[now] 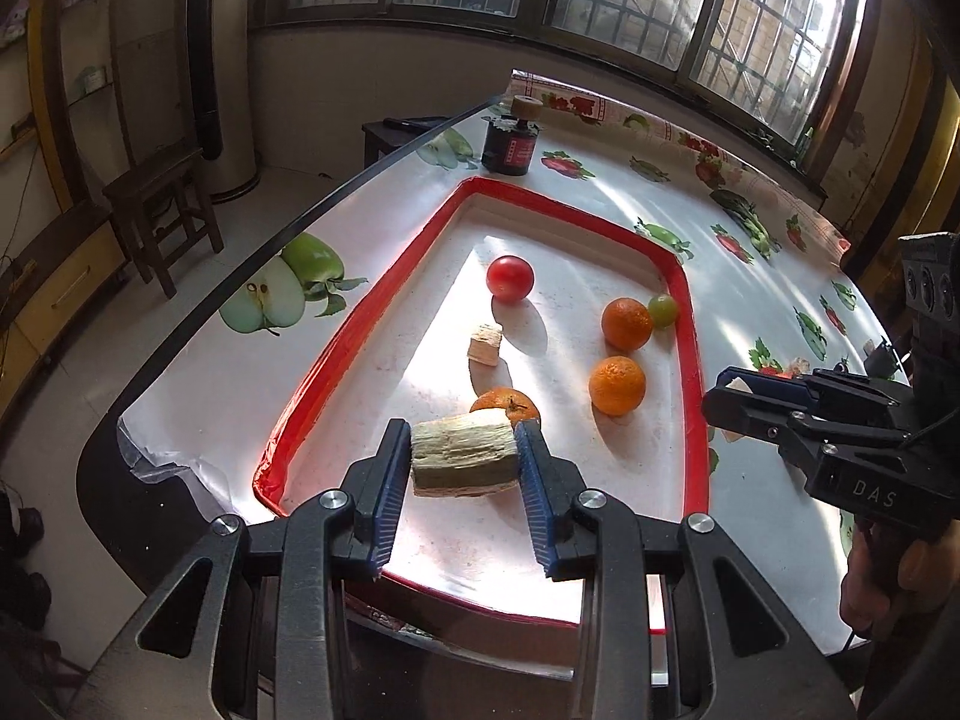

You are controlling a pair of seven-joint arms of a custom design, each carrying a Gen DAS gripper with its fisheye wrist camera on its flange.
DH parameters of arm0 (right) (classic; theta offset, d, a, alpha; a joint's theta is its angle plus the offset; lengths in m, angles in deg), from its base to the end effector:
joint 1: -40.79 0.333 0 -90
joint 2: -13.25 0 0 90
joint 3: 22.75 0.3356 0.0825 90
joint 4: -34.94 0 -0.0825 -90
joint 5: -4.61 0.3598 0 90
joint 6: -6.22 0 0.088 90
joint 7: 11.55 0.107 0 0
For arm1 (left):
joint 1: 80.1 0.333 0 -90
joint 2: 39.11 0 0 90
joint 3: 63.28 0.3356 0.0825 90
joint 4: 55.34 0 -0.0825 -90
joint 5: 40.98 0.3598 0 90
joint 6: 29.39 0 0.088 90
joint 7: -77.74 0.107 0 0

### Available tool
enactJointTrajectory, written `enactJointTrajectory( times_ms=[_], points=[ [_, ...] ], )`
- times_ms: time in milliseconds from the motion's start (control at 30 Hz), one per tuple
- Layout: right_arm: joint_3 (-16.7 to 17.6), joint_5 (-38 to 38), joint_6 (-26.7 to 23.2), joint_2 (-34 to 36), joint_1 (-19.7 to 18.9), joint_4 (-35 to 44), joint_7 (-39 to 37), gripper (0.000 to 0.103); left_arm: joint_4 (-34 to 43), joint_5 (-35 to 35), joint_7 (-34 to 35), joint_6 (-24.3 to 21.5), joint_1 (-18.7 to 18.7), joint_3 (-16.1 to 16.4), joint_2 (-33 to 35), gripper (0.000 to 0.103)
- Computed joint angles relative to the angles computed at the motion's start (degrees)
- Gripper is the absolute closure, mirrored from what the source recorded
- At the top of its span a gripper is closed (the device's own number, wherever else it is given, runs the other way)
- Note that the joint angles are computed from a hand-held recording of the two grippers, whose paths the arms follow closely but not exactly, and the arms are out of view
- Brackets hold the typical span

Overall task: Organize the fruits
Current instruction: 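Carry both beige cubes into the red tray and open both tools, then grasp a round beige piece with the left tool while the right tool grasps the dark purple plum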

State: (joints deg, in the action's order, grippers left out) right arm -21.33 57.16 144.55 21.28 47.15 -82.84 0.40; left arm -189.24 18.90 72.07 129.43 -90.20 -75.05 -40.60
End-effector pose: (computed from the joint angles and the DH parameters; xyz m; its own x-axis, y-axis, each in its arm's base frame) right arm 0.5731 0.0822 0.4265 0.7803 -0.6057 -0.1559 -0.5519 -0.5495 -0.6272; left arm 0.4563 -0.2240 0.4158 0.3106 -0.9370 0.1601 -0.7001 -0.3394 -0.6282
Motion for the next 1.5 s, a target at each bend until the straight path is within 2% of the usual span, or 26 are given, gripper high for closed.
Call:
enactJointTrajectory(
  times_ms=[267, 333, 400, 667, 767, 800, 867, 1000, 1067, 1133, 1500],
  points=[
    [1.49, -3.38, 2.49, 0.84, 3.05, -2.42, -2.01, 0.077, 1.17, -2.76, 3.5, 0.47, -0.06, 0.78, 3.44, 0.07],
    [1.55, -4.43, 3.16, 1.56, 3.44, -2.31, -1.55, 0.077, 1.77, -2.72, 3.78, -0.87, -0.39, 0.8, 4.03, 0.07],
    [1.59, -5.19, 3.49, 2.2, 3.62, -2.07, -1.0, 0.077, 2.34, -3.11, 4.35, -2.31, -0.7, 0.83, 4.54, 0.07],
    [1.99, -6.68, 4.55, 3.9, 3.7, -1.23, 0.39, 0.076, 2.37, -1.8, 2.94, -3.14, -1.1, 1.14, 4.61, 0.07],
    [2.08, -6.76, 4.71, 3.88, 3.68, -1.28, 0.48, 0.075, 2.83, -2.64, 3.2, -4.89, -1.42, 0.88, 4.73, 0.064],
    [2.08, -6.69, 4.44, 3.83, 3.58, -1.23, 0.52, 0.072, 2.93, -2.85, 3.22, -5.84, -1.6, 0.78, 4.67, 0.059],
    [2.12, -6.05, 4.57, 3.23, 3.36, -1.67, -0.04, 0.061, 2.81, -2.9, 2.99, -6.72, -1.78, 0.69, 4.4, 0.056],
    [1.89, -3.42, 3.67, 1.38, 2.48, -2.44, -2.48, 0.06, 2.64, -2.94, 2.61, -8.49, -2.17, 0.27, 3.44, 0.056],
    [1.48, -2.1, 3.16, 0.21, 1.97, -2.93, -3.62, 0.059, 2.99, -2.61, 2.2, -10.66, -2.68, -0.22, 2.91, 0.051],
    [0.92, -0.94, 2.46, -0.88, 1.42, -3.34, -4.44, 0.058, 3.24, -1.54, 1.28, -12.42, -3.2, -0.7, 2.25, 0.042],
    [-2.31, 2.42, 0.78, -4.7, -1.87, -4.78, -6.17, 0.056, 6.4, -0.4, 2.06, -19.04, -5.82, -2.73, 1.54, 0.041]
  ],
)
